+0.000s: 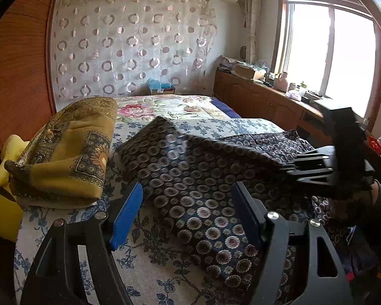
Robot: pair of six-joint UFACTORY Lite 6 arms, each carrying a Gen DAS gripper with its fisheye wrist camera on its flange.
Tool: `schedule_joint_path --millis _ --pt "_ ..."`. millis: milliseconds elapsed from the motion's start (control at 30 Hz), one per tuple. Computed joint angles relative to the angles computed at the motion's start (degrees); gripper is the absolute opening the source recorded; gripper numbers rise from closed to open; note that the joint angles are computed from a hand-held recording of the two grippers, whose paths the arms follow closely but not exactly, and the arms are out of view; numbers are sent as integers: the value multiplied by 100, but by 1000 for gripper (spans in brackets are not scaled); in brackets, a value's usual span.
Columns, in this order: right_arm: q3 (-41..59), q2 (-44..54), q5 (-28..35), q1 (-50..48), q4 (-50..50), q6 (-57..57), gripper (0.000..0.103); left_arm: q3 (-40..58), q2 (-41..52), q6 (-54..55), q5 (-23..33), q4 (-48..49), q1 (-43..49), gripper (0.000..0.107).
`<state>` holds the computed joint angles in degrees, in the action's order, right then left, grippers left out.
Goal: Fold small clothes
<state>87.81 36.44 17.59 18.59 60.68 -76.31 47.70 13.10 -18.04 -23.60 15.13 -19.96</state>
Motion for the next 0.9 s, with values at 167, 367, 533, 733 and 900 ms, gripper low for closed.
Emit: schedule_joint_path --millis 167,367,533,733,900 --pt "-1417 -1019 -138 -361 1970 -1994 4 30 45 4 -10 1 -97 73" --pt "-2633 -1838 -83 -972 3264 -3324 4 173 194 -91 31 129 -213 73" --pt "-3504 -2599 -236 -1327 4280 -4410 4 355 295 -54 153 113 -400 73" --pt "-4356 -3433 -121 -2021 4608 -4816 4 668 448 186 351 -114 -709 73" --pt "-5115 -4187 -62 -2507 4756 -4974 4 917 623 336 483 -284 -951 73"
